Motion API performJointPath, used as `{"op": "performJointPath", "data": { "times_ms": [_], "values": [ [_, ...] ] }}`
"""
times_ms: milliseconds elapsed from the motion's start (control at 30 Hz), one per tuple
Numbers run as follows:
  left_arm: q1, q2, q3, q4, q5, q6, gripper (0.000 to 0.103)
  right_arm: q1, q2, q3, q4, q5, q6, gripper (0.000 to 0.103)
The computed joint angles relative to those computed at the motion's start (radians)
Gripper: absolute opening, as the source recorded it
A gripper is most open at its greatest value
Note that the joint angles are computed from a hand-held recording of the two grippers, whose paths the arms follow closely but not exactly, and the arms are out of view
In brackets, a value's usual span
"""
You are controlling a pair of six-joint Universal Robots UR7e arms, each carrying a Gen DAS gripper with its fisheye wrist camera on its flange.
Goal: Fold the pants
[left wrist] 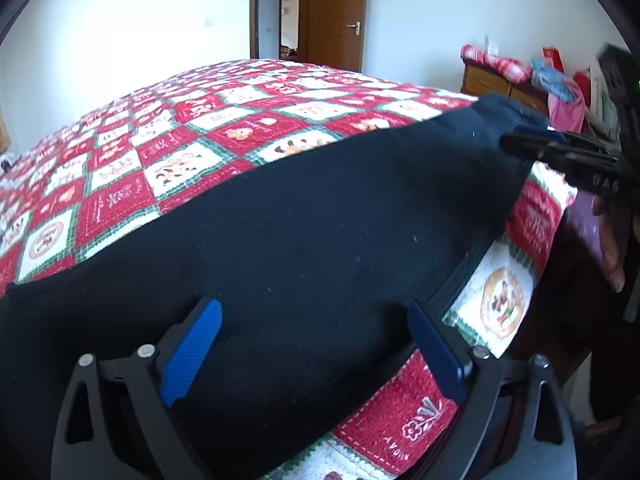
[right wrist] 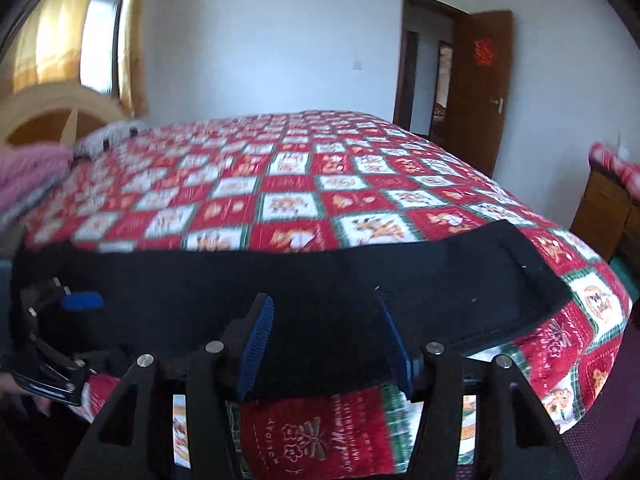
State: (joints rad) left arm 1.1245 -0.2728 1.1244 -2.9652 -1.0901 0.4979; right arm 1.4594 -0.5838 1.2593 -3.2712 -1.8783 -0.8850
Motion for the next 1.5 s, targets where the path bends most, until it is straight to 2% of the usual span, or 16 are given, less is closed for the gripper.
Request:
{"op": "performJointPath", "data": {
  "times_ms": [100,167,200,300,333,400,433,567,667,833,967,1133,1233,1333,1400,1500],
  "values": [
    [0.000,-0.003,0.009,-0.007,0.005,0.013,0.098,0.004,0.010,-0.021,0.094,-0.048,0.003,0.055],
    [0.002,-0.014,0.024,-0.003,-0.003,0.008,0.098,0.010,0.033,-0.069,0.216,-0.151,0.036,0.055],
    [0.001,-0.018,0.033,-0.004,0.000,0.008,0.098,0.010,0.037,-0.081,0.256,-0.179,0.049,0.055],
    [-0.005,-0.032,0.055,-0.012,0.004,0.005,0.098,0.011,0.028,-0.064,0.233,-0.174,0.013,0.055],
    [-0.007,-0.036,0.053,-0.002,-0.001,-0.007,0.098,0.010,0.016,-0.057,0.245,-0.160,0.028,0.055],
    [-0.008,-0.041,0.042,0.012,-0.033,-0.027,0.098,-0.006,-0.037,-0.042,0.315,-0.081,0.126,0.055],
    [-0.009,-0.040,0.033,0.012,-0.046,-0.030,0.098,-0.022,-0.071,-0.033,0.330,-0.015,0.201,0.055],
    [-0.009,-0.016,-0.048,0.084,-0.097,-0.057,0.098,-0.075,-0.144,-0.031,0.261,0.118,0.414,0.055],
    [-0.013,0.024,-0.121,0.128,-0.089,-0.048,0.098,-0.105,-0.165,-0.041,0.157,0.110,0.521,0.055],
    [-0.010,0.073,-0.208,0.188,-0.088,-0.057,0.098,-0.149,-0.171,-0.081,0.191,0.132,0.645,0.055],
    [-0.002,0.088,-0.227,0.201,-0.101,-0.081,0.098,-0.187,-0.160,-0.114,0.274,0.250,0.727,0.055],
    [0.005,0.085,-0.205,0.160,-0.117,-0.062,0.098,-0.189,-0.137,-0.140,0.280,0.280,0.714,0.055],
    [0.007,0.083,-0.200,0.151,-0.127,-0.065,0.098,-0.189,-0.122,-0.158,0.276,0.289,0.706,0.047],
    [0.007,0.085,-0.197,0.139,-0.127,-0.068,0.098,-0.185,-0.101,-0.184,0.292,0.283,0.684,0.033],
    [0.007,0.083,-0.194,0.136,-0.129,-0.074,0.098,-0.184,-0.085,-0.203,0.291,0.256,0.672,0.018],
    [0.012,0.078,-0.194,0.143,-0.145,-0.093,0.098,-0.197,-0.102,-0.189,0.306,0.308,0.694,0.014]
  ]
}}
